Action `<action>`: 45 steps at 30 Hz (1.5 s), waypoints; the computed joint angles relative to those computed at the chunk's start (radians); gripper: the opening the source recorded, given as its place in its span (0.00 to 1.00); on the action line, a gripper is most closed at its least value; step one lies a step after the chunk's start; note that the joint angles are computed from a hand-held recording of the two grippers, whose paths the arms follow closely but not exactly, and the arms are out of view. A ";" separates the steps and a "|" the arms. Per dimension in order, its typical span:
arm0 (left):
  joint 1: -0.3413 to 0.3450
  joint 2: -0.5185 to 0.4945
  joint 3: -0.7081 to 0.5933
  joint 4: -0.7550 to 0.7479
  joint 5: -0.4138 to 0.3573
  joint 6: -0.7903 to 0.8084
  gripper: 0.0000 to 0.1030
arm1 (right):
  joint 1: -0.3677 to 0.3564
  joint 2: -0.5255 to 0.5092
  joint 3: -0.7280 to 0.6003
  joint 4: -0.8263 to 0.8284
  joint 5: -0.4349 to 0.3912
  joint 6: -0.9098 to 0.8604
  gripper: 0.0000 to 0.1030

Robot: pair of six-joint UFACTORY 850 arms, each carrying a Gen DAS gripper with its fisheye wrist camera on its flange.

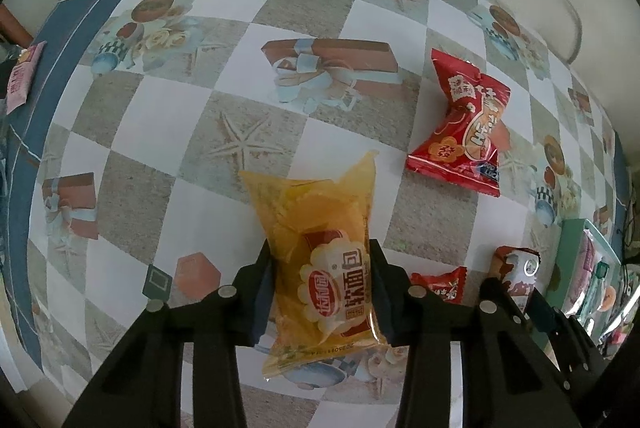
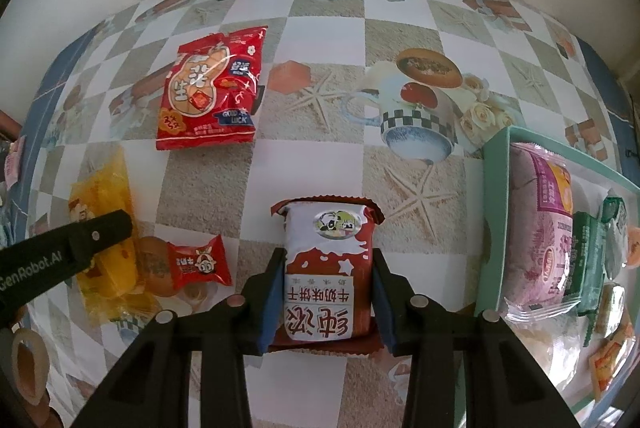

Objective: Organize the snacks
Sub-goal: 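Lift the yellow bread bag with left tool while right tool lifts the biscuit packet, then carry the bread bag with left tool while right tool carries the biscuit packet over the tray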

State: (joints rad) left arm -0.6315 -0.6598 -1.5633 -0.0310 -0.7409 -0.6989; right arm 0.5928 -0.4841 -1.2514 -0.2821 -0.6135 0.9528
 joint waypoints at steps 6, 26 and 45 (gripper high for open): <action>-0.003 -0.003 0.003 0.017 0.005 -0.011 0.43 | 0.002 -0.006 0.001 -0.030 0.003 0.012 0.40; -0.008 0.122 0.067 0.183 0.008 -0.196 0.41 | -0.011 0.068 0.011 0.002 -0.037 0.041 0.40; -0.142 0.253 0.080 0.390 -0.068 -0.390 0.41 | 0.064 0.295 0.174 -0.134 -0.092 0.310 0.40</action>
